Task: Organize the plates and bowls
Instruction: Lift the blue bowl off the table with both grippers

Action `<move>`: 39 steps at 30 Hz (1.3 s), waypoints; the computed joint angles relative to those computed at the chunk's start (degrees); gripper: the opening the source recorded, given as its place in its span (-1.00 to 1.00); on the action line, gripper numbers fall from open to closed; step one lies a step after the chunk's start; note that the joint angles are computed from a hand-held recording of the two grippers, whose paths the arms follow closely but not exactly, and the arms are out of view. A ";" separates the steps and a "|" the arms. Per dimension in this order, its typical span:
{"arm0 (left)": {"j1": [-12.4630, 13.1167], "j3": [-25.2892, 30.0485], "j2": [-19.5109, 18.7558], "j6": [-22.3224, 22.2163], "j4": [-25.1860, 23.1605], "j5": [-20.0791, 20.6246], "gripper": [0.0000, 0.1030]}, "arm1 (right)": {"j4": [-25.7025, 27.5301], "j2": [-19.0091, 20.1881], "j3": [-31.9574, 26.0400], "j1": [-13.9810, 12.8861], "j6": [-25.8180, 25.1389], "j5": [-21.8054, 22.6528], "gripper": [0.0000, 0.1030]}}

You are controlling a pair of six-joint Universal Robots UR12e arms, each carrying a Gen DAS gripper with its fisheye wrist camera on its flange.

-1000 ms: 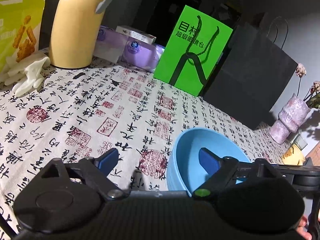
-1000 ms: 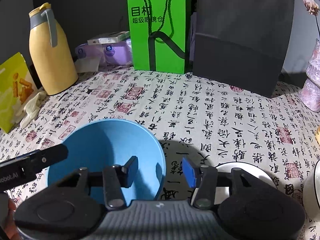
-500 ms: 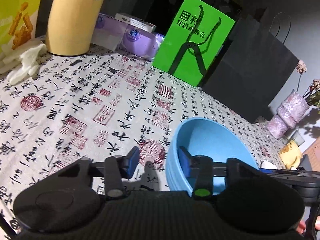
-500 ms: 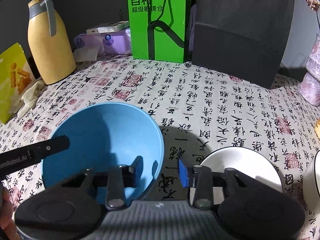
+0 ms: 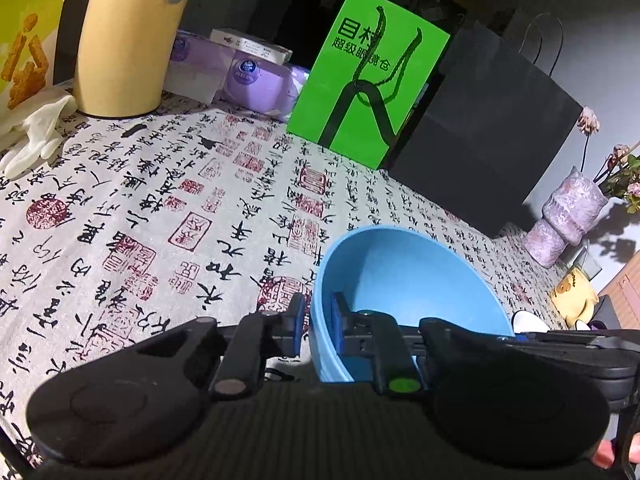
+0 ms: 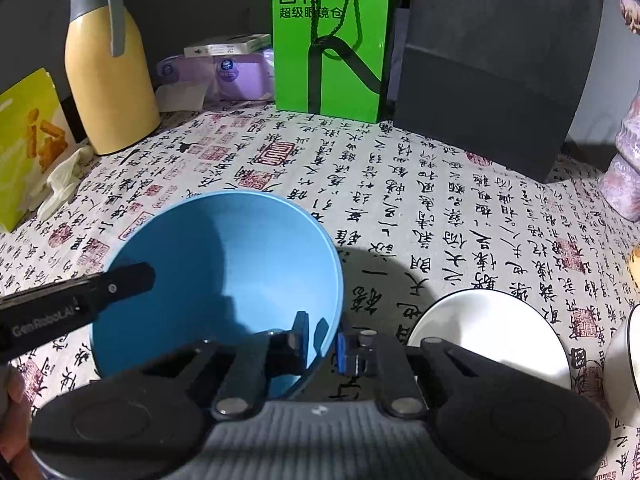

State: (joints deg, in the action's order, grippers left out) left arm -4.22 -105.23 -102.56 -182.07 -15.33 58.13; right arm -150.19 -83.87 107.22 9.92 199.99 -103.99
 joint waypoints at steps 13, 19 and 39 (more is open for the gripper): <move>-0.45 -0.74 0.56 -0.35 2.09 2.70 -0.79 | -2.20 -0.13 0.91 0.33 -1.04 -0.09 -0.76; -0.90 -1.33 1.07 -0.59 4.13 4.06 -0.79 | -3.10 -0.42 1.21 0.27 -0.63 0.07 -0.77; -2.36 -1.87 3.32 -1.15 4.53 8.21 -0.80 | -4.45 -2.59 2.41 0.53 1.47 -0.66 -0.78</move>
